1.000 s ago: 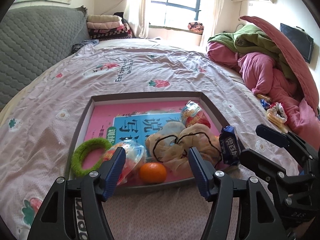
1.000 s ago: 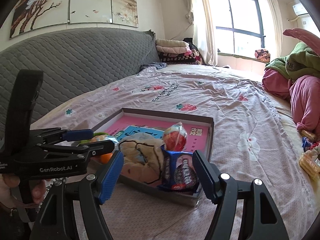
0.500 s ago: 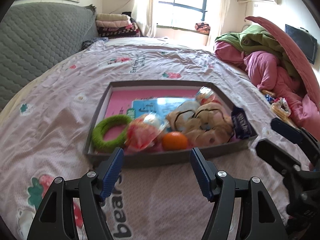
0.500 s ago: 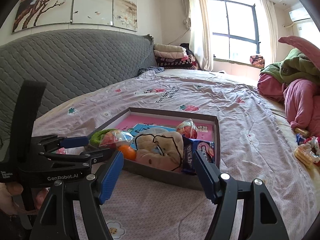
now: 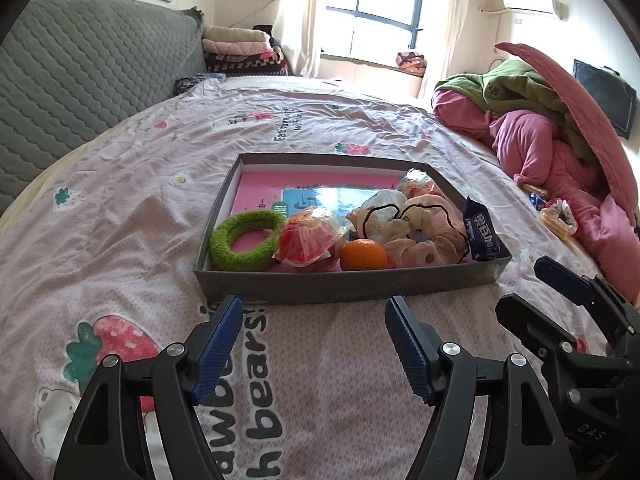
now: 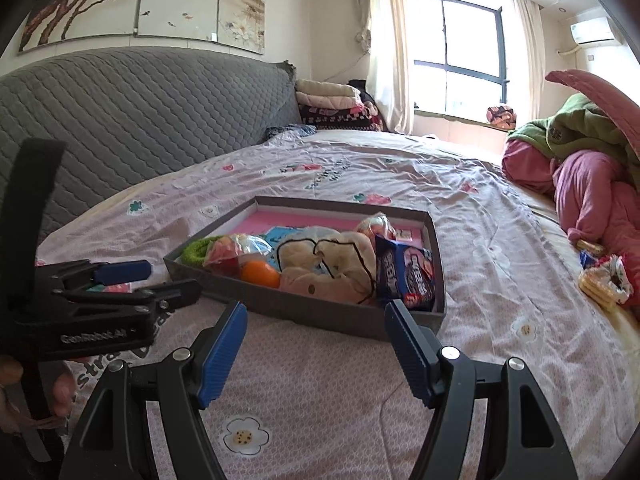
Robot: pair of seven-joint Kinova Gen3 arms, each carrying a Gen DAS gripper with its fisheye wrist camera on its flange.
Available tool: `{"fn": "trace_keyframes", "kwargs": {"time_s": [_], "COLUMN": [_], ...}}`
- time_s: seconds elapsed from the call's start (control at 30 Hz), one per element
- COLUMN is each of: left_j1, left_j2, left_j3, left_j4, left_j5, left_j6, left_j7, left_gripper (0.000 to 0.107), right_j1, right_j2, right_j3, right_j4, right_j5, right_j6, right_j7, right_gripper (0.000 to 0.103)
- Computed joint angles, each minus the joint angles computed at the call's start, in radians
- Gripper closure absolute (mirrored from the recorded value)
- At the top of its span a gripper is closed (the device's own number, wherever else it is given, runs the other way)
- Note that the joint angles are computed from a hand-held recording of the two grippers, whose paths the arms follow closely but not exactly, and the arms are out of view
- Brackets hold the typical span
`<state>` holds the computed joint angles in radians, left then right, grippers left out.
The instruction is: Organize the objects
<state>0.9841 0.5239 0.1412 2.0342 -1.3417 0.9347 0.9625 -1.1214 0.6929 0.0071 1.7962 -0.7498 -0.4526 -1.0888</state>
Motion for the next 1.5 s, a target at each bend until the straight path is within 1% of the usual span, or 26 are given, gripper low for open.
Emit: {"fn": "trace_keyframes", "kwargs": {"time_s": [0.1,0.23,0.37,0.5,0.63,0.83,0.93,1.03,1.23,1.33,1.5], "left_j1": [0.014,0.028,0.037,0.048,0.047,0.061,0.071,0.077,0.097,0.103,0.118], "left_j2": [0.002,0.005,0.003,0.008,0.001,0.023,0.025,0.029,0.04,0.05,0.071], "left_j3": [0.004,0.007,0.012,0.019,0.023,0.02,0.013,0.01,0.006,0.006,0.004], "left_j4": [0.003,0.008,0.016,0.007,0.014,-0.019,-0.016,-0.014,-0.009,-0.01,-0.028], "left_j5": [0.006,0.011,0.01,0.019,0.017,0.083,0.089,0.097,0.094,0.092,0.095], "left_j6": [0.015,0.033,0.048,0.072,0.057,0.11,0.112,0.111,0.116,0.115,0.134], "left_j7": [0.004,0.015,0.025,0.009,0.013,-0.033,-0.027,-0.025,0.013,0.023,0.011], "left_gripper": [0.032,0.031,0.031,0.031,0.03,0.03,0.03,0.03,0.03,0.03,0.03], "right_j1": [-0.041,-0.062,-0.06,-0.06,-0.029,-0.016,-0.018,-0.018,-0.004,0.003,-0.006], "right_j2": [0.006,0.011,0.013,0.011,0.006,0.011,0.016,0.016,0.012,0.015,0.029], "right_j3": [0.037,0.042,0.02,-0.014,-0.064,-0.096,-0.106,-0.125,-0.158,-0.166,-0.157], "right_j4": [-0.001,0.001,0.001,0.013,0.02,0.013,0.008,0.022,0.041,0.039,0.024], "right_j5": [-0.064,-0.133,-0.192,-0.248,-0.264,-0.303,-0.322,-0.318,-0.295,-0.291,-0.321], "right_j6": [-0.007,-0.027,-0.049,-0.109,-0.138,-0.145,-0.156,-0.204,-0.249,-0.243,-0.234], "right_j7": [0.036,0.091,0.144,0.179,0.195,0.243,0.264,0.248,0.197,0.178,0.201], "right_gripper": [0.032,0.032,0.032,0.032,0.032,0.032,0.032,0.032,0.032,0.032,0.032]}}
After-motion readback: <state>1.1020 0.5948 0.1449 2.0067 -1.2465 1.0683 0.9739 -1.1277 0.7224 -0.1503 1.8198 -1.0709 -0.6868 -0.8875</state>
